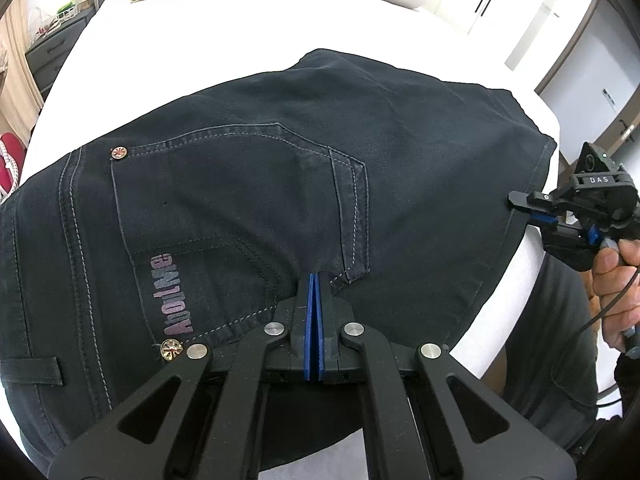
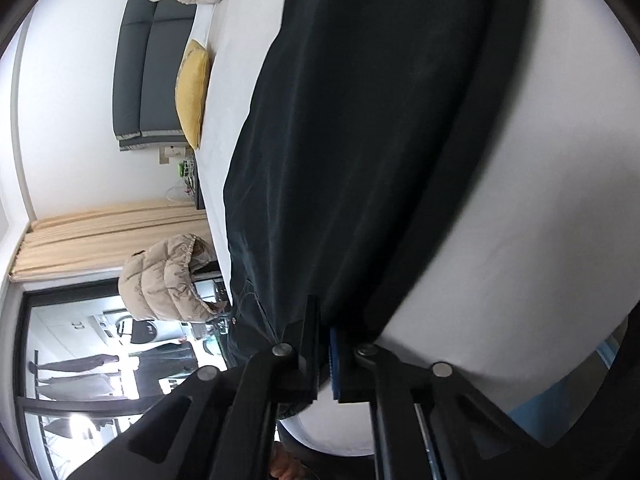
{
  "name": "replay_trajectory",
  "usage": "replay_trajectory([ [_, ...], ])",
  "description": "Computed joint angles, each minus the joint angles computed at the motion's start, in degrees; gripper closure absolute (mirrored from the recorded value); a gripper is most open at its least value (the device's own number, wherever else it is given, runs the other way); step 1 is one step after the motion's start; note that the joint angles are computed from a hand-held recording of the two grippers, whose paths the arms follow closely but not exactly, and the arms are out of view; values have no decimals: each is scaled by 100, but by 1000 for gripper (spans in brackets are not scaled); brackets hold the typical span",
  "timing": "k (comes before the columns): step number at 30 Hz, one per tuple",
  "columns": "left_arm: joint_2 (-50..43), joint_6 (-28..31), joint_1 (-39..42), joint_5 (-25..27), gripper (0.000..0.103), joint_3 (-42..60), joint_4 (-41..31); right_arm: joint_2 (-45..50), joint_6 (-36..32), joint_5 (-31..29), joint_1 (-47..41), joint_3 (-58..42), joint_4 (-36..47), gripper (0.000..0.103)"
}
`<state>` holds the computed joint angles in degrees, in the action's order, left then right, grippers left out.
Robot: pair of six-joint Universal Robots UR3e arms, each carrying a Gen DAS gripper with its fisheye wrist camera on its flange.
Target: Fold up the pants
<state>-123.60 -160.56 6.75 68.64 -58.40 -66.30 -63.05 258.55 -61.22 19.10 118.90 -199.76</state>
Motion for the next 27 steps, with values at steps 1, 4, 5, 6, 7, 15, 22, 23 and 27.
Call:
replay_trajectory([
  [1,4,23,6,-9,103,6,-26,-68,-12,-67,29,80,6,100],
  [4,62,103,51,-49,102,-32,-105,-203,49,-271,150,318,-144,101],
  [5,91,120,73,-70,103,-73,-105,-206,104,-361,216,388,-249,101],
  [6,98,133,89,-88,103,-74,-121,-188,157,-397,242,454,-379,101],
  [7,117,130,103,-108,103,-113,-101,-157,209,-410,253,516,-518,101],
  [15,215,153,193,-185,102,-317,4,111,263,-90,-217,736,-1244,100],
  [22,326,209,261,-215,102,-468,20,-199,161,-156,-926,1623,-1859,102],
  [23,330,213,260,-208,102,-470,21,-281,101,-234,-876,1664,-1808,102],
  [27,297,199,241,-192,102,-440,30,-105,232,-266,-878,1843,-2319,103],
])
